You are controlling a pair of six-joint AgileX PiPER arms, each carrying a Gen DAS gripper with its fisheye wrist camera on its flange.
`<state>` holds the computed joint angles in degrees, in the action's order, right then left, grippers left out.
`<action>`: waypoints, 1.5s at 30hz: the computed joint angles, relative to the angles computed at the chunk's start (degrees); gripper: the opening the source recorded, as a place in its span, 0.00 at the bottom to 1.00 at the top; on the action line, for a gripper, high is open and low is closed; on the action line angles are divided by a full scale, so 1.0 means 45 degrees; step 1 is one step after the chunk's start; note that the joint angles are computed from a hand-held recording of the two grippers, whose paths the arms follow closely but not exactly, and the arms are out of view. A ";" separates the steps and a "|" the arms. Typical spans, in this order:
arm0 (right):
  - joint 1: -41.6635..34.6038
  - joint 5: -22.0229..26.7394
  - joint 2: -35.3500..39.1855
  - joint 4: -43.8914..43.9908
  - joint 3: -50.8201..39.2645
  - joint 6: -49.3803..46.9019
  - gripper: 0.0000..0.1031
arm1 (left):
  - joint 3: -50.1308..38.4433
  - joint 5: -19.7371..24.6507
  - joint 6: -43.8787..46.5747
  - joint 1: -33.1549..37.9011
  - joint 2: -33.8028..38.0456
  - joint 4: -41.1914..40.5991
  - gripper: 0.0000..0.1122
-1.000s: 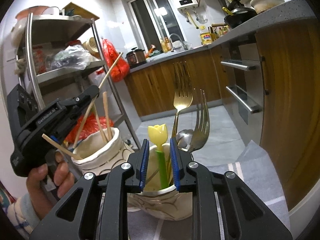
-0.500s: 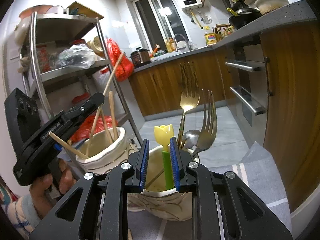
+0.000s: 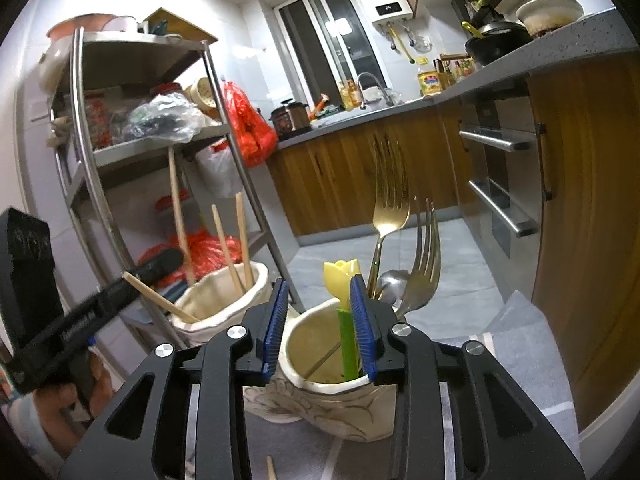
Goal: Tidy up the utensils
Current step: 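Open the right tool to release the spatula while the left opens to release the chopstick, then move both tools back to the cloth, the right toward the remaining green spatula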
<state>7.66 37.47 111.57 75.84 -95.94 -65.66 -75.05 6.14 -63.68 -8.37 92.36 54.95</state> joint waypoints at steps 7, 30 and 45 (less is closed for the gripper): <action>-0.0392 0.0444 -0.1094 0.1215 0.1125 -0.1276 0.72 | 0.1258 0.1622 -0.1976 -0.0978 -0.1609 0.2050 0.61; -0.1845 0.0521 -0.4397 0.2715 0.6385 -0.4692 0.95 | 0.5152 0.3963 -0.6873 -0.3542 -0.4575 0.4405 0.87; -0.0596 -0.2124 -0.3470 -0.5495 0.5202 0.1125 0.95 | 0.5074 0.5300 -0.5299 -0.4268 -0.3288 0.2947 0.87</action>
<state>4.98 27.91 95.96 51.11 -72.54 -60.59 -52.22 29.99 -87.52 -27.57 77.57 68.22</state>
